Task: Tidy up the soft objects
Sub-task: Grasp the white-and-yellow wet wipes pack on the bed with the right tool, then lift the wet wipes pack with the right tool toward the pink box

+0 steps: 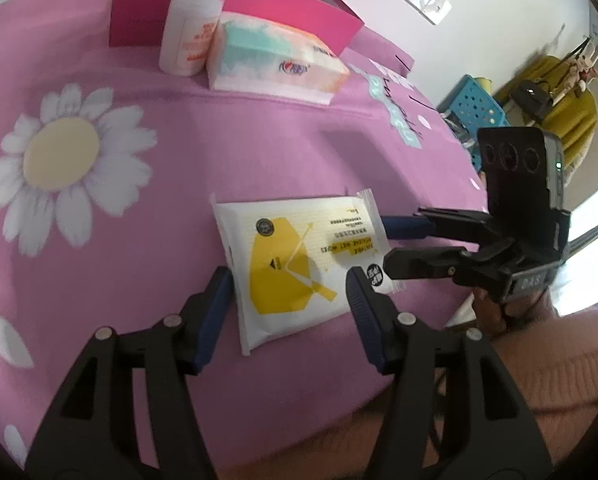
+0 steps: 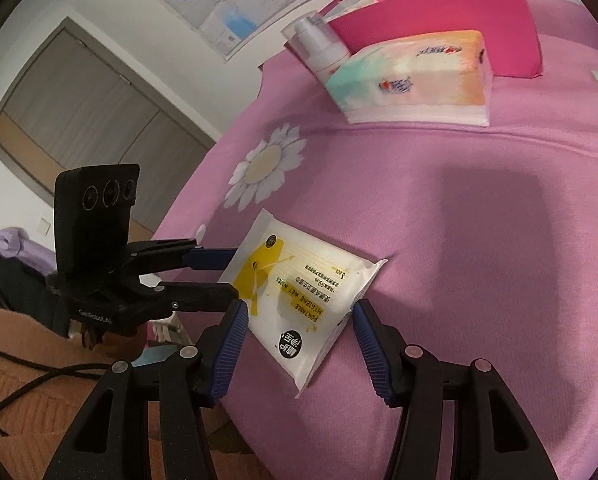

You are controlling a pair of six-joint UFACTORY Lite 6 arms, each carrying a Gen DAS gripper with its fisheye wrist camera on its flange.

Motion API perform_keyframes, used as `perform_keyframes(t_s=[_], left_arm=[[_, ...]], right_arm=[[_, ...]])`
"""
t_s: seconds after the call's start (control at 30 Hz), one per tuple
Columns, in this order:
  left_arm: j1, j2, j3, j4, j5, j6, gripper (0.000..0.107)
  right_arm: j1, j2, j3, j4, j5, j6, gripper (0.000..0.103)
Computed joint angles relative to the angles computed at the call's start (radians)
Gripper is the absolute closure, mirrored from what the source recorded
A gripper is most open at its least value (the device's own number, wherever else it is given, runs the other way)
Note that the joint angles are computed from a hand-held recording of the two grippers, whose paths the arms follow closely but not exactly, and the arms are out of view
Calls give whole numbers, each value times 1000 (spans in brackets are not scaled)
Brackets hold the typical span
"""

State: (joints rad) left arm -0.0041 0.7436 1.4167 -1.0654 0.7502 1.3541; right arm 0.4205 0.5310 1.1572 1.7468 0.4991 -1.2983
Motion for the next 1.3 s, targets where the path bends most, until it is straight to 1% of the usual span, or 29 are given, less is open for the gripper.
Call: perform_keyframes(t_s=[0.07, 0.13, 0.27, 0.37, 0.4, 0.43, 0.57, 0.63, 0.7, 0.8, 1.03, 1.3], left_arm=[[-23, 15, 25, -13, -22, -8, 48], [-30, 41, 68, -16, -15, -28, 48], [-51, 79, 142, -18, -22, -66, 51], [-73, 95, 178, -5, -59, -102, 52], [-79, 99, 186, 2, -71, -113, 52], [-80, 103, 196, 6, -74, -120, 53], [-81, 114, 234, 19, -73, -152, 56], [-85, 119, 258, 33, -74, -180, 56], [-89, 117, 270, 40, -77, -191, 56], [-105, 99, 273, 56, -110, -207, 56], [-126, 98, 325, 80, -118, -250, 56], [-145, 75, 318, 76, -136, -248, 56]], right_arm=[[-6, -2, -3, 35, -19, -17, 48], [-10, -22, -15, 50, -57, -20, 52], [-53, -41, -34, 145, -60, -101, 56], [-75, -29, -16, 157, -66, -110, 58], [-79, -24, -5, 145, -72, -96, 61], [-83, -24, -2, 137, -71, -89, 63], [-86, -25, 19, 120, -93, -88, 64], [-87, -19, 28, 125, -98, -86, 70], [-95, -15, 38, 118, -98, -77, 70], [-93, -7, 66, 110, -117, -65, 70], [-102, -30, 103, 89, -148, -60, 70], [-109, -58, 104, 91, -169, -67, 70]])
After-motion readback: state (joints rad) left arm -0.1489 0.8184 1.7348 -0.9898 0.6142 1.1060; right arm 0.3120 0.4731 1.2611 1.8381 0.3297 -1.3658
